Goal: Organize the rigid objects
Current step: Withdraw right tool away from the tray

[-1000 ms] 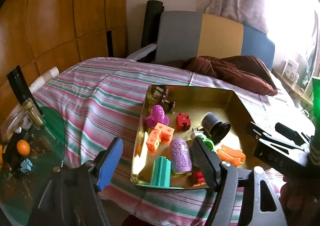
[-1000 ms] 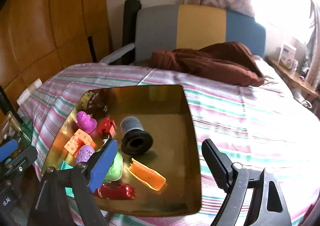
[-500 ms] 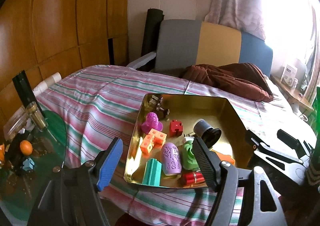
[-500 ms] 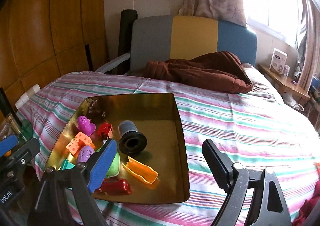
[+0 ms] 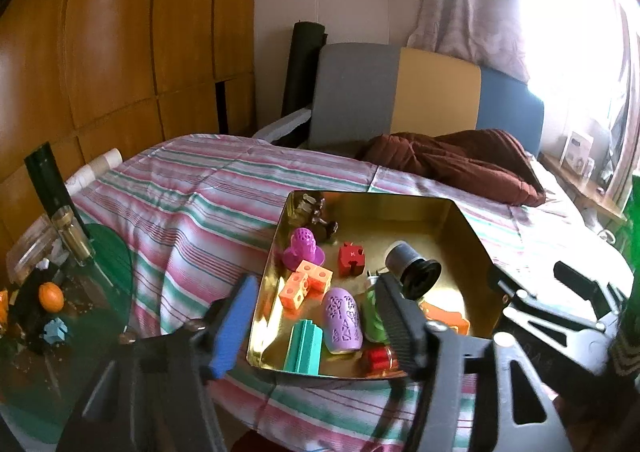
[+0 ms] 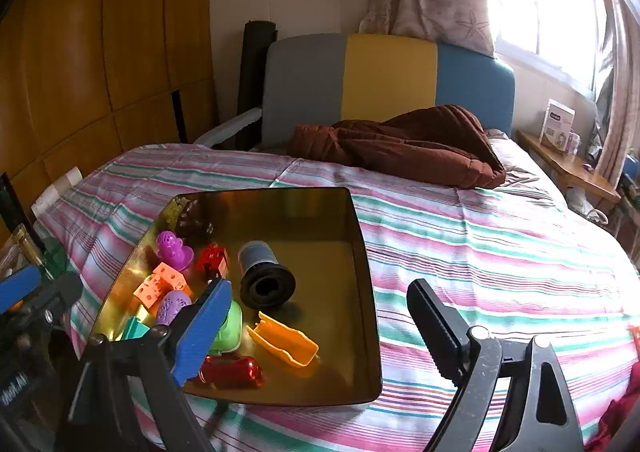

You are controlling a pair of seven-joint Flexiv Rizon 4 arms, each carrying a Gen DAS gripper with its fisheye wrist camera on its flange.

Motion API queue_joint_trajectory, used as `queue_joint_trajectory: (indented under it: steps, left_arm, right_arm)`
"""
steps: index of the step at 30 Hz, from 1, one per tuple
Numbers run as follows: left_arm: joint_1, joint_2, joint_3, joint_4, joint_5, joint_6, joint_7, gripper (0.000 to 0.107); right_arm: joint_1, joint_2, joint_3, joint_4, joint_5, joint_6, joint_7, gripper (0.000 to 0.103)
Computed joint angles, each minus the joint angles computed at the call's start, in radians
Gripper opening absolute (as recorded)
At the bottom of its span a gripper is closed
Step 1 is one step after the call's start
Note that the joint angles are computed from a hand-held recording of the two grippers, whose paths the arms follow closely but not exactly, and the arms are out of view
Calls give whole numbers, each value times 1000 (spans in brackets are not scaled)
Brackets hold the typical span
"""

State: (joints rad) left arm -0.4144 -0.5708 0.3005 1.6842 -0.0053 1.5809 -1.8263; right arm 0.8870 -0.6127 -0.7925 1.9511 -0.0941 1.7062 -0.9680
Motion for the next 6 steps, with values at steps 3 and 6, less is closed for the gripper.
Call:
queue_joint_trajectory:
  steps: [3, 6]
  left_arm:
    - [15, 1, -18, -3, -4, -17, 7, 57]
    - [20, 1, -21, -7, 3, -24, 9, 57]
  right_arm:
    - [-8, -1, 15, -5, -7, -8, 1, 90]
    - [-13, 0, 23, -6, -12, -4, 3, 90]
